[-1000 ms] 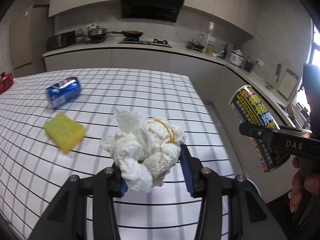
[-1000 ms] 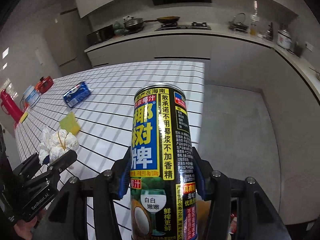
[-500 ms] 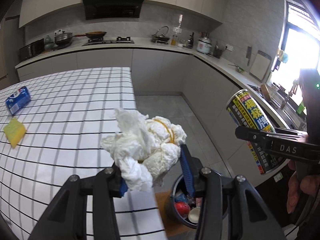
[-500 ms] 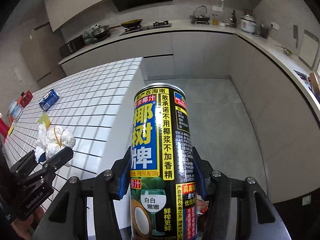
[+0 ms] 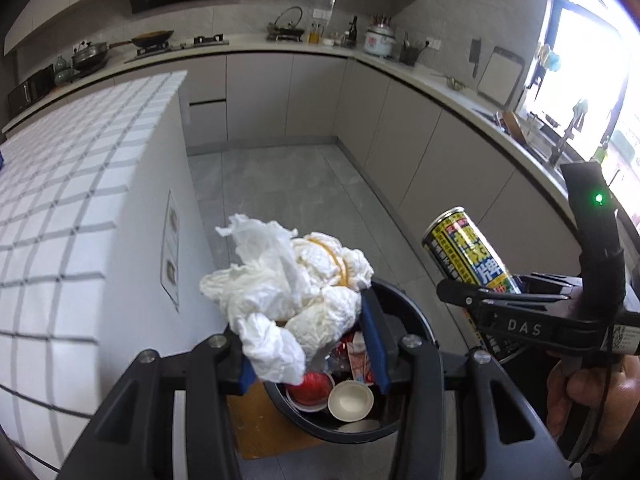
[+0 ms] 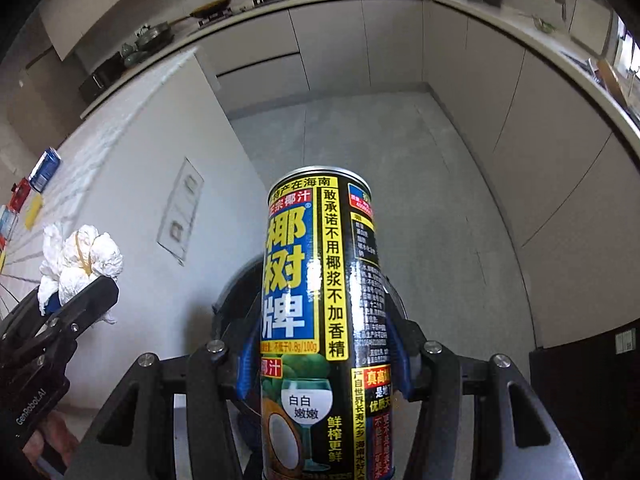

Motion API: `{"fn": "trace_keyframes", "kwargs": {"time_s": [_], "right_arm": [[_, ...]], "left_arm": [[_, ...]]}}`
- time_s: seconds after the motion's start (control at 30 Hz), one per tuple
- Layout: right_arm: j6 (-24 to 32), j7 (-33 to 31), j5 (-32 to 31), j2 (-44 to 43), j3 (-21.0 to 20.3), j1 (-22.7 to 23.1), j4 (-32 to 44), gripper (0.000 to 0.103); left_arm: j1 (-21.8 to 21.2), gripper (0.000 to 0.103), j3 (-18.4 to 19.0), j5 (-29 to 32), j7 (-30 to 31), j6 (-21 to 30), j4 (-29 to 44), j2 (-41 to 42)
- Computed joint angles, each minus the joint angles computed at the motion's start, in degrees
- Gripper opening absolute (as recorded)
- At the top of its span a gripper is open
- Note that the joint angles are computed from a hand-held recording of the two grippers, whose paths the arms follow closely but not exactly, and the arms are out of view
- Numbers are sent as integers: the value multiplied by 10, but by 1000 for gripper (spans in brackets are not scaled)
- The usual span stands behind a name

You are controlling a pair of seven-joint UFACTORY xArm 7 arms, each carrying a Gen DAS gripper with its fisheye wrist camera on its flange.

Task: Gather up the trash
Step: 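Carry the tissue and coconut can over the bin and release both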

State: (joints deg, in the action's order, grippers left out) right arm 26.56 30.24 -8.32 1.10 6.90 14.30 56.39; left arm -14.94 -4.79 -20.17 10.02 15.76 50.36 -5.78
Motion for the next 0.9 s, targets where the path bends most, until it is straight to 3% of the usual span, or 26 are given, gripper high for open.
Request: {"fn": "trace_keyframes", "kwargs": {"time_s": [0.33, 0.4, 0.43, 0.47, 0.63, 0.8, 0.87, 0.9], "right_arm": [[-74, -145, 134, 83, 6, -20, -6, 56], [-98, -163, 148, 108, 13, -29, -4, 65], [-96, -151, 129, 122, -5, -16, 4, 77], [-104, -121, 95, 124, -24, 0, 0, 79], [-128, -36, 34, 114, -61, 9, -22, 79], [-128, -36, 35, 96, -49, -18, -36, 79], [-129, -31, 26, 88, -50, -22, -43, 79], [-132, -35, 30, 86, -47, -27, -45, 79]], "left_arm": [[11, 46, -18, 99, -117, -38, -31, 32], [11, 46, -20, 115, -135, -48, -25, 53], [10, 46, -21, 121, -143, -51, -20, 64], [9, 46, -22, 129, -154, -55, -18, 75], [2, 46, -33, 118, -168, -58, -25, 94], [-13, 46, -38, 138, -200, -54, -14, 114], [-14, 49, -44, 154, -217, -53, -4, 124], [-35, 61, -27, 188, -245, -55, 1, 131]]}}
